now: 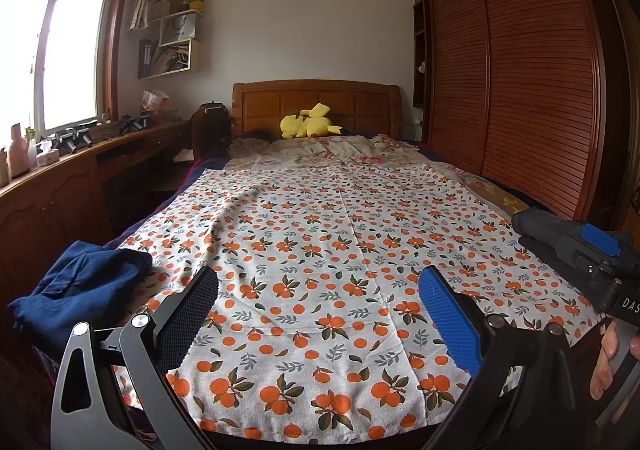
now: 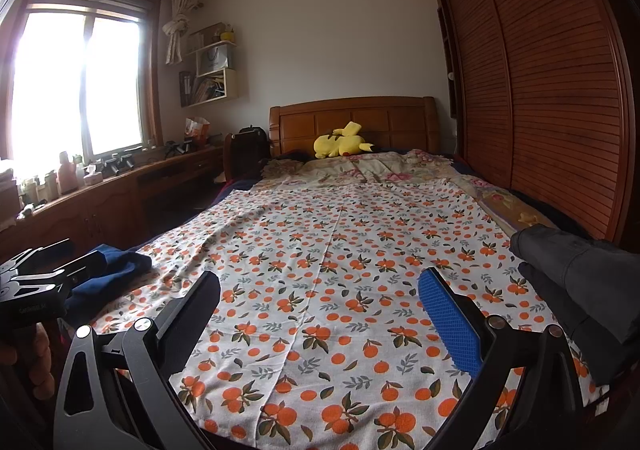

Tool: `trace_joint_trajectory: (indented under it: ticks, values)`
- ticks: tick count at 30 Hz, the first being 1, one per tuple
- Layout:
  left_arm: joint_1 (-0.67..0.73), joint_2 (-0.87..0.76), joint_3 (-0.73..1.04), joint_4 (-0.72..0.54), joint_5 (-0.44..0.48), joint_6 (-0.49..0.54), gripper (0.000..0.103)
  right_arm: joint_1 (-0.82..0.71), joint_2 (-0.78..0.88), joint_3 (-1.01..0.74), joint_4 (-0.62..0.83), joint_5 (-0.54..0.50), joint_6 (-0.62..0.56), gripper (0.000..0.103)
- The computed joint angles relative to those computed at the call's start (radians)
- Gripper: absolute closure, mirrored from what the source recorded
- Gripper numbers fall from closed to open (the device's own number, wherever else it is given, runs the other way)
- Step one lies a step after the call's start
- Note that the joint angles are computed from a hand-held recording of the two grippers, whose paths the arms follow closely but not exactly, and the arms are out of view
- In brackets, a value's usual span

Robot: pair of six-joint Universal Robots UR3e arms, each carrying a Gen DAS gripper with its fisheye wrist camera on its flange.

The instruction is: Fold large clothes

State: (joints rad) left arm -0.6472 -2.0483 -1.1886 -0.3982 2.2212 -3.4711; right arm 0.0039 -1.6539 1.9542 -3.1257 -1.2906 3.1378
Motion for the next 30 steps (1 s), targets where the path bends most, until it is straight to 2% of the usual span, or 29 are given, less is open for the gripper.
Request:
trace_joint_trajectory:
  ticks: [30]
  values:
    - [-0.016, -0.018, 0.035, -0.002, 0.022, -0.001, 0.002, -0.014, -0.008, 0.014, -0.008, 0.011, -0.003, 0.007]
